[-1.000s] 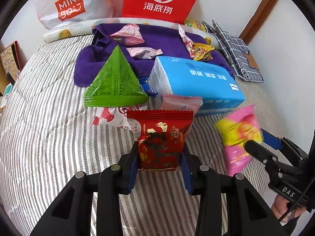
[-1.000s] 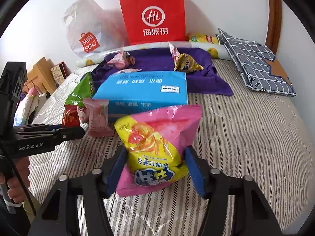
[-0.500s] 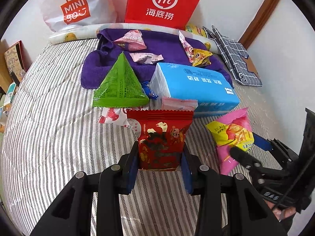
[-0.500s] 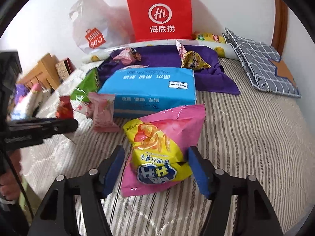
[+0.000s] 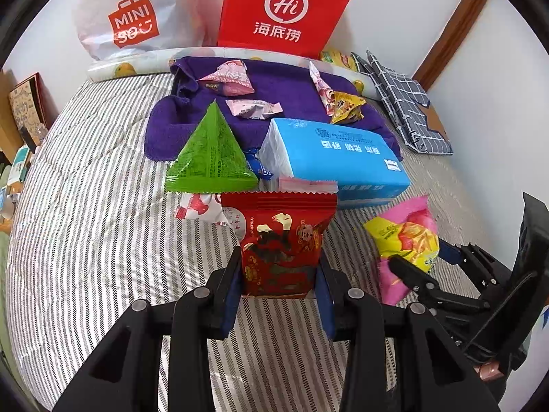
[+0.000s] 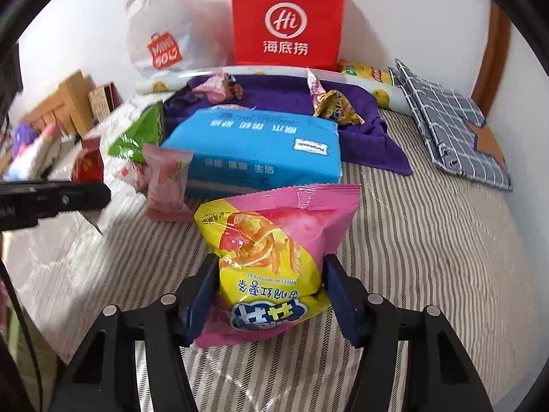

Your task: Organize snacks

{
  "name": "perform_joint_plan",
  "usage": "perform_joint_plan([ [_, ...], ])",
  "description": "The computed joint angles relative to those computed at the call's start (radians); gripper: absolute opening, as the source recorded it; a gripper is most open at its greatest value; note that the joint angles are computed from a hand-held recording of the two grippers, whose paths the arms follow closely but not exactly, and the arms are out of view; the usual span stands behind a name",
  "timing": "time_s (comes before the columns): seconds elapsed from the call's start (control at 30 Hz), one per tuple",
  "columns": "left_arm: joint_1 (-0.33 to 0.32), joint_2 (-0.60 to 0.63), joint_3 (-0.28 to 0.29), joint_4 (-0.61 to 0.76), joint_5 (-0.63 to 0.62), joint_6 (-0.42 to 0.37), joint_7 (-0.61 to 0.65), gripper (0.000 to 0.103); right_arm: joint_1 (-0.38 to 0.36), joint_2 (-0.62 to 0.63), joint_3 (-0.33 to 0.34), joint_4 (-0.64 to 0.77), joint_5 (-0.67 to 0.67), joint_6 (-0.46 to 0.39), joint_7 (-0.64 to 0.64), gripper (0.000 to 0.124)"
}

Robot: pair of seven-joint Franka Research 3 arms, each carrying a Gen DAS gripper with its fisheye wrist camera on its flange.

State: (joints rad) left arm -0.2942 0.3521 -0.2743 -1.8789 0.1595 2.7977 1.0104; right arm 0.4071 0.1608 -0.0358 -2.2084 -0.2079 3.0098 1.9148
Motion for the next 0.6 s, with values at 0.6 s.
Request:
perform_joint_plan([
  [0.6, 0.005, 0.019, -0.036, 0.083, -0.052, 0.0, 0.094, 0.038, -0.072, -0.088, 0.025, 0.008, -0.154, 0.041, 0.186, 0.058],
])
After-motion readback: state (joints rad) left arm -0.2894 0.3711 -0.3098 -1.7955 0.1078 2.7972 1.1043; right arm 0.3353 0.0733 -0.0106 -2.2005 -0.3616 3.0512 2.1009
